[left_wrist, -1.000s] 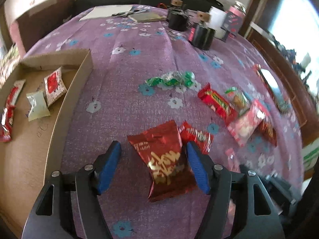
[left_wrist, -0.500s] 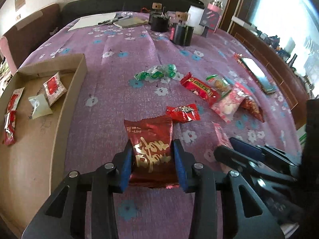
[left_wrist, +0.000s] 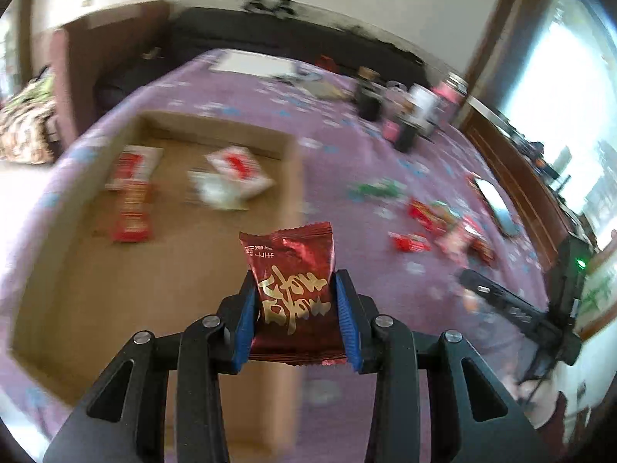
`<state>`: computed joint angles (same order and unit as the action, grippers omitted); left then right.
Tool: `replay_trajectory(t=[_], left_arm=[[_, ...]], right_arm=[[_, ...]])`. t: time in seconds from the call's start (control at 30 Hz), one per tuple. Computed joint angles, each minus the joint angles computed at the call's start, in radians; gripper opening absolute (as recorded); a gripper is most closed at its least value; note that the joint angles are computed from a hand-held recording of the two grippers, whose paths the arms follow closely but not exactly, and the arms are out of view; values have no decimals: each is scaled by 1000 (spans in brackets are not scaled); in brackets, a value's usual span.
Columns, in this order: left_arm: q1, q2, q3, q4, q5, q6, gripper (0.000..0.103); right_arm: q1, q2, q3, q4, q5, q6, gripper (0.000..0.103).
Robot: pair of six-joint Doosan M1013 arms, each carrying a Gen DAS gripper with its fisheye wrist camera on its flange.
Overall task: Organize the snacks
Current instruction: 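Carry the red bag and pink packet toward the cardboard box, then open both tools to drop the red bag and pink packet into the box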
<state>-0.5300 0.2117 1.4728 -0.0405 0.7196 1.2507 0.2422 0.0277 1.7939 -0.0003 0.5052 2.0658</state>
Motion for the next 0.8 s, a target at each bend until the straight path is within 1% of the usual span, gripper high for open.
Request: replay_trajectory(t=[0.1,0.23,0.33,0.43,0.63,0.73,0.8], left_arm=[[37,-14,18,54,5,-61,36],[78,-12,23,70,19,-95,36],[101,2,15,62,29,-95,36],[119,22,-2,41,49,-76,36],[136,52,-35,63,100,-68,36],[146,67,-50,52,126,-49,36],[150,73,-56,38,133,-32,36]], right_arm=[[20,1,-13,-62,20,43,35],[45,7,-49,16,22,-32,35],[87,34,-107,-14,49,-56,35],[128,79,-178,-43,88,-85,35],[193,183,-320,-20,157,-179,35],[216,233,-381,-11,199,-216,35],[229,280,-438,5,247,-247,35]])
